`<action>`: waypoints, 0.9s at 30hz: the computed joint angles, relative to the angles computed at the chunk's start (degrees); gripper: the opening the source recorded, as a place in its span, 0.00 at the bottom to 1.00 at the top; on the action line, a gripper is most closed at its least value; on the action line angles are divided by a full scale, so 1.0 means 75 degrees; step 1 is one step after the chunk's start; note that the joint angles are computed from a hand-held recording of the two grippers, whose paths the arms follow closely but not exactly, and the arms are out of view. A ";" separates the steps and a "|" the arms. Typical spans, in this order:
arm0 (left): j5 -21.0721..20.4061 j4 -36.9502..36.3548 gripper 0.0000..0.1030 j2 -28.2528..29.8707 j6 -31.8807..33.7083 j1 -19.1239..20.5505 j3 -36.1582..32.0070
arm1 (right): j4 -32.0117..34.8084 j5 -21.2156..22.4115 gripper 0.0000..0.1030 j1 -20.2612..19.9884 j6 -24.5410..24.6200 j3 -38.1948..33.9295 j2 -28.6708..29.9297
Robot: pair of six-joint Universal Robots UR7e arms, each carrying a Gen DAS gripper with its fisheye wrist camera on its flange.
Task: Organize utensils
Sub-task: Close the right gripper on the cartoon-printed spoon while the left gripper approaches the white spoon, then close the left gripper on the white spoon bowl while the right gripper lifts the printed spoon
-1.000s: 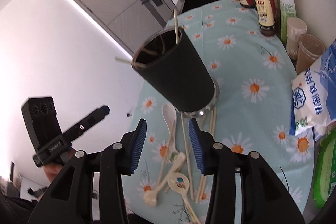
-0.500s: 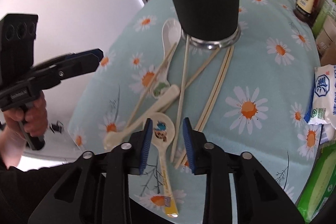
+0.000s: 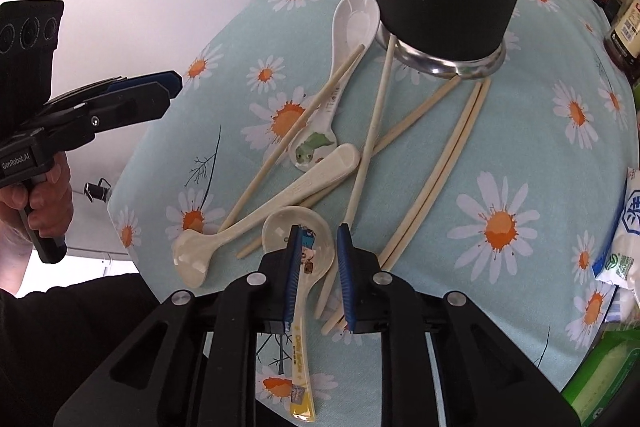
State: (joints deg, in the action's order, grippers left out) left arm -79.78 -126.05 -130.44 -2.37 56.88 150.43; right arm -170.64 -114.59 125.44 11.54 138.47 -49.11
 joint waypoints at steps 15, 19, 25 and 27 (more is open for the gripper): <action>-0.0127 -0.0134 0.33 0.0207 0.0129 0.0326 -0.0035 | 0.0199 -0.0194 0.07 0.0118 -0.0080 -0.0407 0.0455; -0.0154 -0.0270 0.33 0.0396 0.0250 0.0371 -0.0064 | -0.0029 -0.0206 0.05 0.0150 -0.0022 -0.0272 0.0337; -0.0122 -0.0730 0.33 0.0987 0.0535 0.0489 -0.0164 | -0.0336 -0.0307 0.05 0.0012 0.0014 0.0115 -0.0069; -0.0125 -0.0925 0.33 0.1257 0.0583 0.0564 -0.0234 | -0.0464 -0.0325 0.05 -0.0018 0.0040 0.0201 -0.0178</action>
